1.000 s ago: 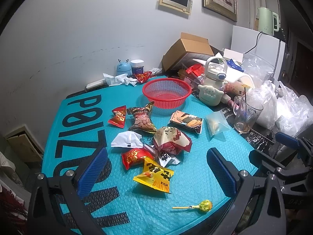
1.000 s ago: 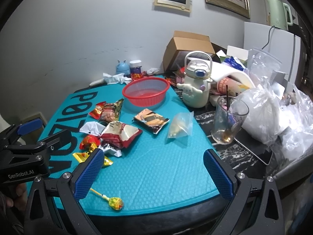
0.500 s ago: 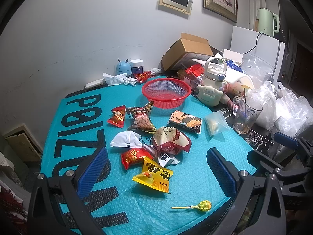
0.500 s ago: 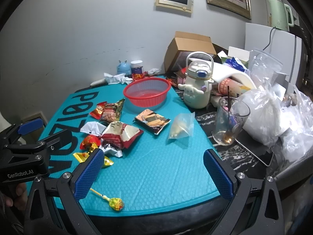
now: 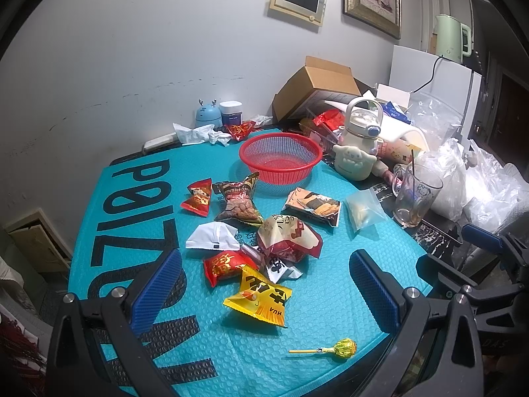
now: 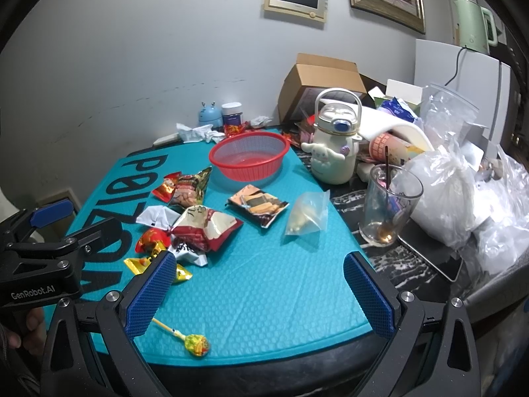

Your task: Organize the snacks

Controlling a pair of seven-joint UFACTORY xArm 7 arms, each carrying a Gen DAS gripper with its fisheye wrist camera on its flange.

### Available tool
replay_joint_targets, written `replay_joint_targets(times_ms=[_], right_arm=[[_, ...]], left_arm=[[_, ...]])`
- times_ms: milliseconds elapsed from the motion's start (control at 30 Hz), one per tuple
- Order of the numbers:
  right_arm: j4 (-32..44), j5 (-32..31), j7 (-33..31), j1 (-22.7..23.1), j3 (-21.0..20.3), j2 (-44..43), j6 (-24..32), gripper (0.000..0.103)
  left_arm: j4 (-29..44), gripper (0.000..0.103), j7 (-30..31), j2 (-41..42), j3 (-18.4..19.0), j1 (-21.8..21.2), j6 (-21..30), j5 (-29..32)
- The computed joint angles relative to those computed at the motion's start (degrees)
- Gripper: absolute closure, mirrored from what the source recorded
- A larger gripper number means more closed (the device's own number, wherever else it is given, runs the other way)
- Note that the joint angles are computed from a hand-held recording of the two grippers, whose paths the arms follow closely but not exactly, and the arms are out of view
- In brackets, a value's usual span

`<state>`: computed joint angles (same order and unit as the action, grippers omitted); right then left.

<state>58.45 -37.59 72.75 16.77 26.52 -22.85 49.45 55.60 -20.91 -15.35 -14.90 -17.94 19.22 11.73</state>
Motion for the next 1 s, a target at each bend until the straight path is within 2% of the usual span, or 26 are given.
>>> replay_joint_targets(times_ms=[533, 833, 1000], right_arm=[[-1.34, 0.17, -0.31, 0.54, 0.24, -1.12, -1.07, 0.000], [-4.46, 2.88, -1.39, 1.32, 0.22, -2.12, -4.79, 0.002], [-6.04, 5.34, -2.79, 2.21, -0.21, -1.31, -7.31, 0.006]], left_arm=[[-2.11, 0.000, 0.92, -1.63, 0.74, -0.51, -1.03, -2.07], [-6.12, 0.000, 1.25, -4.18, 1.18, -0.83, -1.06, -4.46], [-8.73, 0.000, 2.64, -5.18, 2.24, -1.80, -1.48, -6.93]])
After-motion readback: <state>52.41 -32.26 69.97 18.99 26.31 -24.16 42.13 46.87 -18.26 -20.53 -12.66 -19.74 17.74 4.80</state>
